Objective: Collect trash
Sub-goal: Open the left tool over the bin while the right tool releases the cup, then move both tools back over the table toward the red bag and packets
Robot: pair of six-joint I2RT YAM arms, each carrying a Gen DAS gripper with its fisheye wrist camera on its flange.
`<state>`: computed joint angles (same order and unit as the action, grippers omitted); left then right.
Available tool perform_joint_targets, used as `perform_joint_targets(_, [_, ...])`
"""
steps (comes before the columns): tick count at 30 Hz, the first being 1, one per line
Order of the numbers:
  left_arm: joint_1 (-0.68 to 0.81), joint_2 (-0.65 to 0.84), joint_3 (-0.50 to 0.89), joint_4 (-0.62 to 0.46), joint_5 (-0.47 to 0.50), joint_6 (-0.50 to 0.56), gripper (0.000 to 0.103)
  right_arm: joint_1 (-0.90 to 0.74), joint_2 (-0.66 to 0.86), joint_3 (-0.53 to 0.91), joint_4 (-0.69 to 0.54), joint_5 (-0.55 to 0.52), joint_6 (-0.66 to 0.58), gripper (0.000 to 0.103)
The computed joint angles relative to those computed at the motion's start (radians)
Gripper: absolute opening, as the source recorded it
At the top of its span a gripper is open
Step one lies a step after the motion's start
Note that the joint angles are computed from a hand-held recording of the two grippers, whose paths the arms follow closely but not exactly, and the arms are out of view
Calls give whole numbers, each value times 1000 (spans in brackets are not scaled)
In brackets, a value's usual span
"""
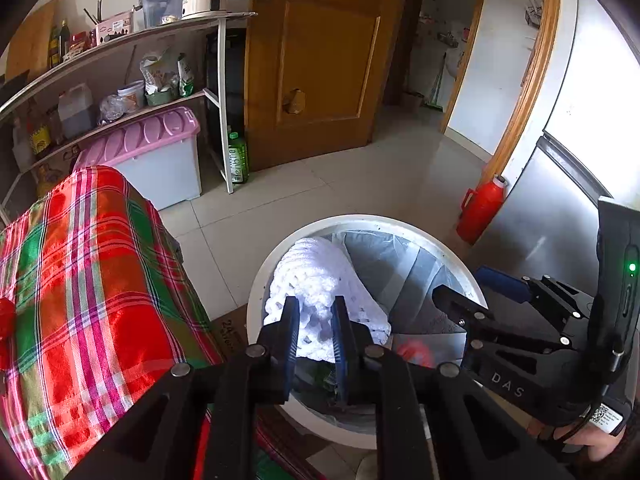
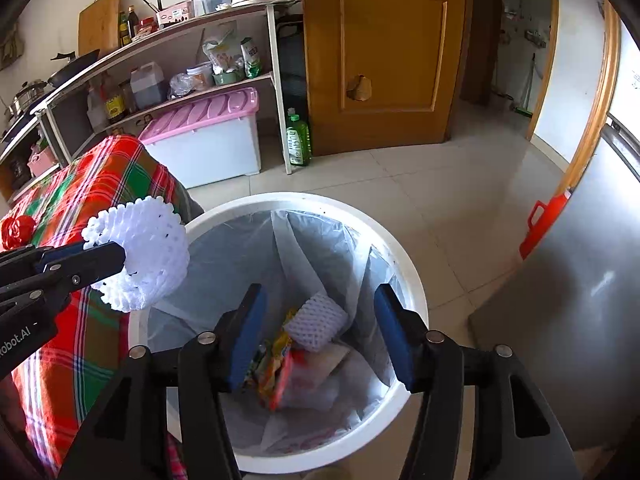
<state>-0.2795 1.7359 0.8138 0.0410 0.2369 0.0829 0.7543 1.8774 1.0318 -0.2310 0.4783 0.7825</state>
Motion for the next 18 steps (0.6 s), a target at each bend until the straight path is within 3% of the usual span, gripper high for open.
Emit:
perform_joint_targets(11, [20, -27, -24, 11, 21, -4, 46, 16, -21, -8, -22, 18, 29, 58])
perform_joint_targets(18, [65, -84, -53, -7, 62, 17, 46, 48, -58, -13, -52, 60, 74, 58])
